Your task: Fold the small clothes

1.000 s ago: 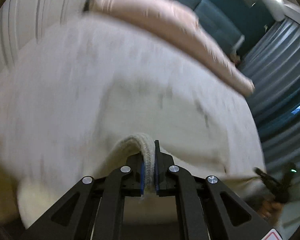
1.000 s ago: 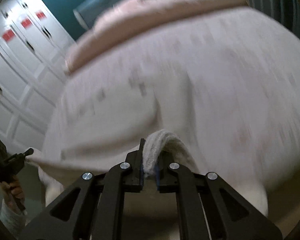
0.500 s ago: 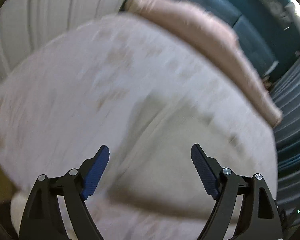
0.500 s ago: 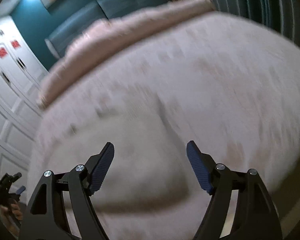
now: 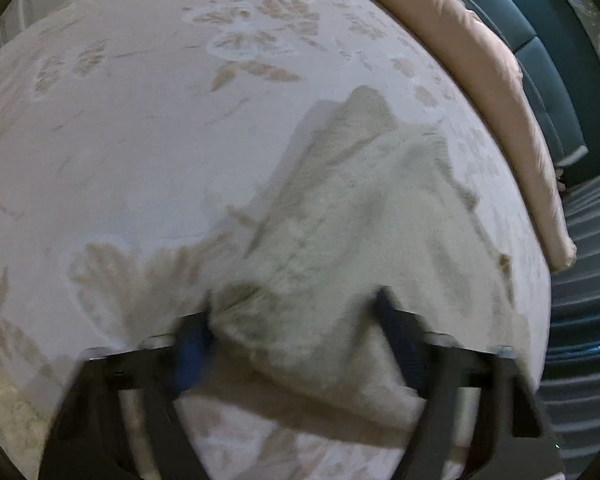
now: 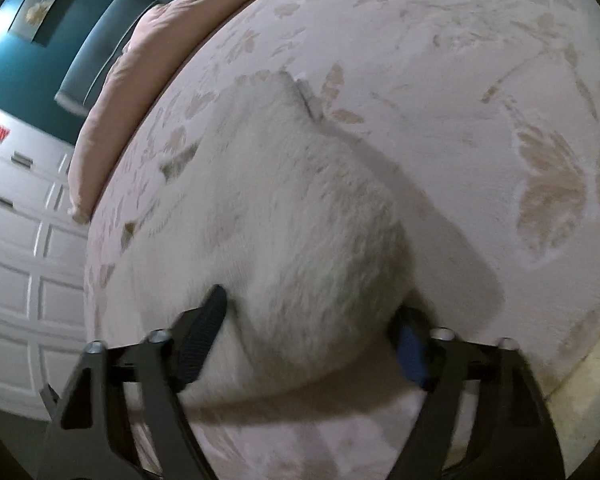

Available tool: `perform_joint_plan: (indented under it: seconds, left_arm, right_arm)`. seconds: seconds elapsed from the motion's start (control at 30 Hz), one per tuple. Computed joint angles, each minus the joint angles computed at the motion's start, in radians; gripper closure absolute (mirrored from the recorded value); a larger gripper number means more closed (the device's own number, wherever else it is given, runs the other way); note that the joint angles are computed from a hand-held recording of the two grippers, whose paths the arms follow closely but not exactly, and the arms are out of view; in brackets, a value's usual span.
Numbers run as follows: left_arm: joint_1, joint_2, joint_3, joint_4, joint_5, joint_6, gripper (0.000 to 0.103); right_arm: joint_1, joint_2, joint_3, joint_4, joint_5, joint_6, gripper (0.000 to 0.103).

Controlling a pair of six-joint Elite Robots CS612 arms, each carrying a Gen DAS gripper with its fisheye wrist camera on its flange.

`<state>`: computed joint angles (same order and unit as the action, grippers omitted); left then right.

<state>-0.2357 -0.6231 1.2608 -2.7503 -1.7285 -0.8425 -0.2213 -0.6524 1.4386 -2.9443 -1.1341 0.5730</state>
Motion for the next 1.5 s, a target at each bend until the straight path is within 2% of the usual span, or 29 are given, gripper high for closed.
perform_joint_plan:
  seconds: [0.03, 0.07, 0.1, 0.17, 0.27, 0.37, 0.47, 0.53, 0.63, 0.7, 0.77, 0.8, 0.83, 0.87, 0.93, 1.03, 1.13, 1.17, 1.2, 1.23, 1.27, 1.3, 1.33, 1.37, 1.4, 1.5]
  left_arm:
    - [0.002, -0.001, -0.005, 0.013, -0.017, 0.015, 0.073]
    - [0.006, -0.008, 0.004, 0.0, -0.039, 0.026, 0.08]
    - [0.008, -0.017, 0.019, -0.022, -0.045, 0.036, 0.083]
    - [0.009, -0.048, 0.057, -0.048, -0.052, 0.073, 0.089]
    - [0.011, -0.095, 0.122, -0.056, -0.082, 0.091, 0.092]
    - [0.006, -0.149, 0.207, -0.026, -0.085, 0.126, 0.092]
    - [0.004, -0.188, 0.287, -0.004, -0.097, 0.114, 0.092]
    - [0.002, -0.205, 0.323, 0.019, -0.103, 0.102, 0.092]
    - [-0.017, -0.221, 0.34, 0.075, -0.028, 0.143, 0.091]
    - [-0.023, -0.224, 0.327, 0.087, 0.009, 0.165, 0.083]
    - [-0.027, -0.232, 0.31, 0.081, 0.05, 0.19, 0.081]
    - [-0.027, -0.234, 0.302, 0.056, 0.07, 0.204, 0.076]
    - [-0.029, -0.235, 0.294, 0.029, 0.093, 0.213, 0.067]
    - [-0.031, -0.232, 0.281, -0.006, 0.119, 0.221, 0.055]
    - [-0.029, -0.206, 0.235, -0.055, 0.131, 0.236, 0.041]
    - [-0.025, -0.131, 0.11, -0.039, 0.098, 0.266, 0.037]
    - [-0.028, -0.057, -0.004, 0.042, 0.074, 0.291, 0.035]
    - [-0.026, -0.026, -0.048, 0.071, 0.046, 0.297, 0.035]
    - [-0.028, 0.0, -0.092, 0.131, 0.047, 0.292, 0.035]
    - [-0.029, 0.01, -0.104, 0.153, 0.045, 0.283, 0.035]
    - [-0.025, 0.022, -0.11, 0.155, 0.013, 0.286, 0.035]
    - [-0.026, 0.03, -0.117, 0.167, 0.003, 0.295, 0.038]
    - [-0.028, 0.039, -0.13, 0.191, 0.013, 0.305, 0.063]
    - [-0.028, 0.044, -0.14, 0.219, 0.024, 0.318, 0.09]
    - [-0.024, 0.044, -0.141, 0.206, 0.006, 0.32, 0.094]
    - [-0.017, 0.011, -0.093, 0.052, 0.003, 0.303, 0.096]
  right_arm:
    - [-0.004, 0.002, -0.007, 0.008, 0.025, -0.002, 0.063]
    - [-0.009, 0.002, -0.006, 0.006, 0.044, -0.008, 0.077]
    - [-0.013, -0.003, -0.001, -0.002, 0.053, -0.017, 0.083]
    - [-0.014, -0.026, 0.019, -0.01, 0.051, -0.054, 0.089]
    - [-0.025, -0.069, 0.067, -0.002, 0.069, -0.103, 0.092]
    - [-0.035, -0.118, 0.134, 0.06, 0.068, -0.176, 0.092]
    - [-0.033, -0.167, 0.21, 0.152, 0.001, -0.284, 0.092]
    - [-0.035, -0.186, 0.251, 0.182, -0.018, -0.307, 0.092]
    - [-0.032, -0.197, 0.27, 0.218, -0.062, -0.339, 0.09]
    - [-0.029, -0.203, 0.266, 0.212, -0.095, -0.357, 0.082]
    - [-0.038, -0.215, 0.265, 0.172, -0.107, -0.354, 0.073]
    - [-0.039, -0.218, 0.264, 0.137, -0.127, -0.347, 0.065]
    - [-0.039, -0.219, 0.257, 0.081, -0.161, -0.335, 0.06]
    - [-0.04, -0.214, 0.247, 0.052, -0.173, -0.334, 0.049]
    - [-0.039, -0.188, 0.193, 0.018, -0.18, -0.331, 0.045]
    - [-0.032, -0.134, 0.11, 0.009, -0.156, -0.335, 0.043]
    - [-0.011, -0.06, -0.01, 0.063, -0.152, -0.337, 0.043]
    - [-0.005, -0.042, -0.044, 0.09, -0.155, -0.334, 0.043]
    - [0.0, -0.027, -0.068, 0.113, -0.152, -0.336, 0.043]
    - [0.005, -0.011, -0.087, 0.133, -0.149, -0.343, 0.043]
    - [0.016, 0.005, -0.113, 0.165, -0.161, -0.346, 0.044]
    - [0.021, 0.011, -0.121, 0.181, -0.17, -0.354, 0.055]
    - [0.026, 0.013, -0.122, 0.191, -0.18, -0.368, 0.064]
    - [0.036, 0.012, -0.122, 0.191, -0.218, -0.393, 0.089]
    - [0.04, 0.007, -0.117, 0.178, -0.227, -0.414, 0.093]
    - [0.02, -0.036, -0.053, -0.009, -0.145, -0.393, 0.095]
